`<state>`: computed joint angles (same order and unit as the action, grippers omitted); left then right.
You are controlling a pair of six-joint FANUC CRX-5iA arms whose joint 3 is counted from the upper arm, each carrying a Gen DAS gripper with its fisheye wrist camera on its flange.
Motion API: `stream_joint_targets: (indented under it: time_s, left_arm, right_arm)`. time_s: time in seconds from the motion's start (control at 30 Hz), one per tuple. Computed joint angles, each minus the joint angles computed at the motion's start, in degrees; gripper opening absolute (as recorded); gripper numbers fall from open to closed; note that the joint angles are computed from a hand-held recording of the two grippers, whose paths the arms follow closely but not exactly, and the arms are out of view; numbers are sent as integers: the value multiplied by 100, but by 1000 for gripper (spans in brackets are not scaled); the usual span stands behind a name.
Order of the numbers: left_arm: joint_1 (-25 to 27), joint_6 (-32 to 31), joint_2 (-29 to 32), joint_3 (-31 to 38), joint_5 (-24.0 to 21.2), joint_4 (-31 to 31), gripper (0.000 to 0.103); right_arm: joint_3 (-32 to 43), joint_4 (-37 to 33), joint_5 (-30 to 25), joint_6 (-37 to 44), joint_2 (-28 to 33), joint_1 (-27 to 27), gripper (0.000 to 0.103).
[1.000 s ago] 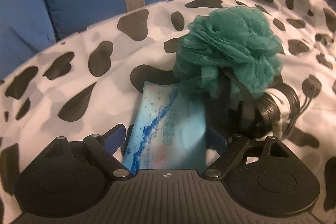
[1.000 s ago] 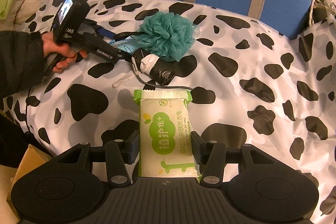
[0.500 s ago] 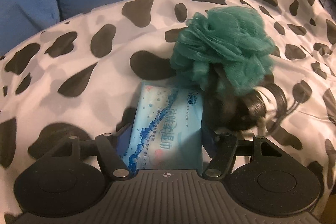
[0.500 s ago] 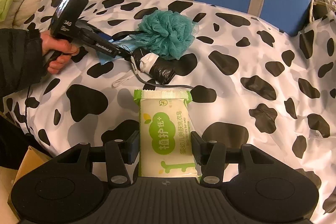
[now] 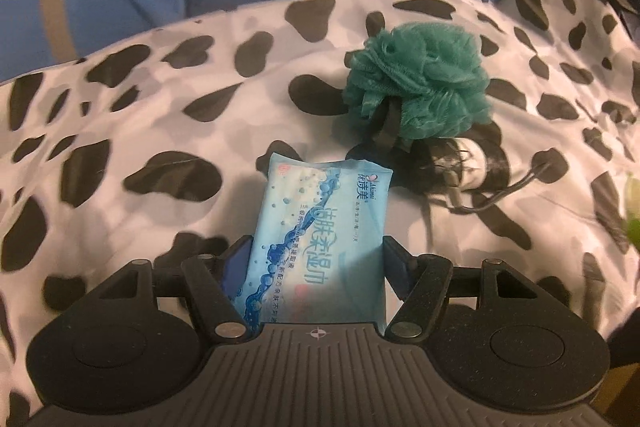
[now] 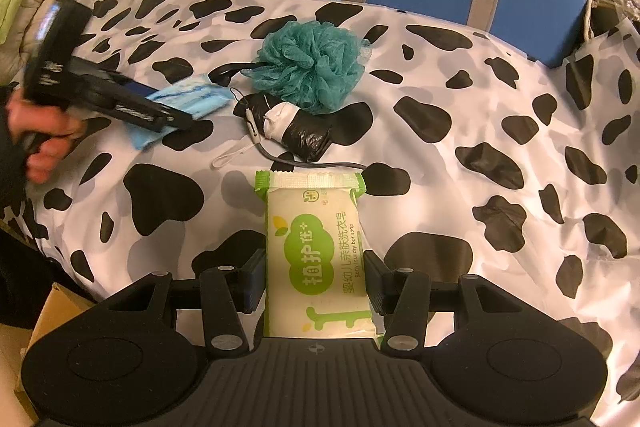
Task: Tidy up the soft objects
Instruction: 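Carry both packs to the cardboard box and release them into it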
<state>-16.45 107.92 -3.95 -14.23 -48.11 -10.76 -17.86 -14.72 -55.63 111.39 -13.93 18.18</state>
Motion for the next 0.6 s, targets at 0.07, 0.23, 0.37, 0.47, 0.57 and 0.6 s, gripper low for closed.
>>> stream_joint_targets:
  time_s: [0.07,0.23,0.37,0.47,0.57,0.6]
  left_arm:
    - [-138,257,-153,45,-222,-171,66]
    - [-459,695,-529,105,-691,-396,66]
    - [-761,926,-839,132,-913,-530,66]
    - [-1008,1148,-1028,152,-1035,-660,66]
    - [-1280,1401,-1156,184,-1189,-793,66]
    - [-1369,1470,-1205,176,-1224,-818,66]
  right_arm:
    - [-8,-22,-17,23,-28,-6,53]
    - [-36,-42,-48,24,-157,-10,53]
    - [-53,-132,-178,-123,-315,-45,53]
    - [-161,-111,-265,-287,-551,10,53]
    - [-274,-114,-405,-447,-794,46,53]
    - [-315,-120,-465,-510,-880,52,53]
